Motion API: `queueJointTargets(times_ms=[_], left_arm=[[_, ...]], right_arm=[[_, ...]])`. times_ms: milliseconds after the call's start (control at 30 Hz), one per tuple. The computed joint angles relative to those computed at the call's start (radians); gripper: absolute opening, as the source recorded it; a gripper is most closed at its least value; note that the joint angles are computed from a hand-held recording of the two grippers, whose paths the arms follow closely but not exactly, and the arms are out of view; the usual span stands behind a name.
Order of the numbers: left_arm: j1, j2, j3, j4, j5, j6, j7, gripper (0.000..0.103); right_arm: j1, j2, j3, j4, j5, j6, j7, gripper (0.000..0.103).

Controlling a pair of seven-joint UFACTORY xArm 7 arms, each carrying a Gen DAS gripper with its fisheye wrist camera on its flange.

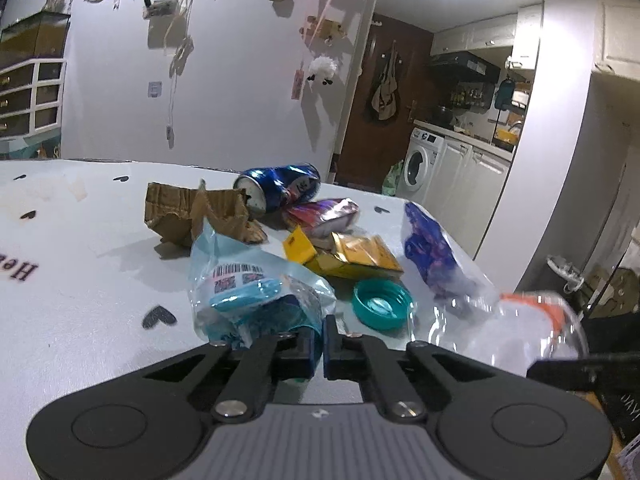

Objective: Collect trash
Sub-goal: 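Lift the teal bag and clear orange-edged bag off the table with both grippers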

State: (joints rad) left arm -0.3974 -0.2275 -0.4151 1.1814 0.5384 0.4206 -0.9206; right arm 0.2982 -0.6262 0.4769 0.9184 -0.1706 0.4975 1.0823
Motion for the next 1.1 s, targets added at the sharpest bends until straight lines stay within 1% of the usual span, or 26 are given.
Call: queueJointTargets(times_ms=[200,333,600,733,1100], left_arm=[[-0.002,-0.029,-0.054,0.018,0.073,0.083,-0.057,0.002],[-0.007,-0.059,-0.082,0.024,0.098,0.121,-0.088,0.002],[-0.009,-0.126,-0.155,0.035,0.100,0.223,-0.123,0.002],[0.000,-0.161,-0.195,0.043,0.102,0.267,-0.142,0.002],[0.064,-0.252,-0.309,0.052,0.075,0.349,-0.176,0.002]], right_arm=[[-0.014,-0.061,0.015,-0.004,-0.037,0.060,-0.028,0.017],[-0.025,-0.098,0.027,-0.008,-0.045,0.097,-0.039,0.016],[-0.057,-0.177,0.074,0.002,-0.084,0.177,-0.081,0.015],[-0.059,-0.216,0.086,-0.003,-0.089,0.194,-0.110,0.015],[-0.081,-0.334,0.130,-0.023,-0.088,0.275,-0.182,0.015]])
